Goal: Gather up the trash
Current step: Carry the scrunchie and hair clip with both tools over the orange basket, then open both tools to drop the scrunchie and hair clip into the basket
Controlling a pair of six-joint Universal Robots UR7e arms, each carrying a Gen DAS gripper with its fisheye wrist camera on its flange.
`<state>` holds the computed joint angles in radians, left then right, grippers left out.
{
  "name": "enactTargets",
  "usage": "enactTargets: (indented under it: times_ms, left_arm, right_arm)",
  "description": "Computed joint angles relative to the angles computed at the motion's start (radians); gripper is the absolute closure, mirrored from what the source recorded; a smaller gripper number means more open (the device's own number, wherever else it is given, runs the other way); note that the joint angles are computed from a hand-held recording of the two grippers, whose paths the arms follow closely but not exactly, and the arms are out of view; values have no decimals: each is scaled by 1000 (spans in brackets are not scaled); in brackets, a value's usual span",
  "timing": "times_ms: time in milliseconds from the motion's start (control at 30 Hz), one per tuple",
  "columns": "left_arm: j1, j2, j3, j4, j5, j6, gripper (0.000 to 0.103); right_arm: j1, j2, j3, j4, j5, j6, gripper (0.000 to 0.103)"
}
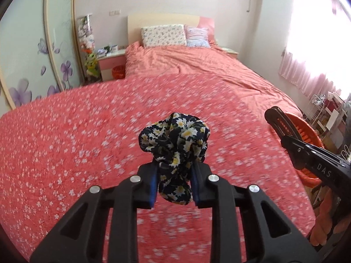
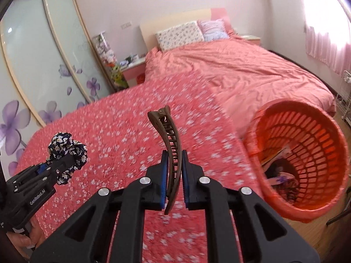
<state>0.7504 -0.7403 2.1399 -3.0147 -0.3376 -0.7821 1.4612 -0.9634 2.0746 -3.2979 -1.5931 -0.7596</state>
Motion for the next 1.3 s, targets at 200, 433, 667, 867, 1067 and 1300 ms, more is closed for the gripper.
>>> enactTargets:
  times_ms: [200,433,667,867,1067,1300]
  left_arm:
    - [-35,81,-112,-53,-28,120,79]
    - [-49,204,-273,-167,-106,312,79]
    - [-43,323,-446,-241,-210,473,78]
    - [-14,400,-577,-207,-298,517,78]
    - [21,486,-734,-130,-352,557,76]
    - [63,562,-872,-24,-342,552,49]
  right_arm:
    - [-39,-61,0,-16,31,17,91]
    - [-99,-115,-16,-30,56,41,91]
    - [-149,-136,-62,-14,74,77,91]
    - [-169,-117,-130,12,65,117,91]
    - [-178,-84,-203,43,64,156,91]
    - [-193,-45,-278,115,42,182,64]
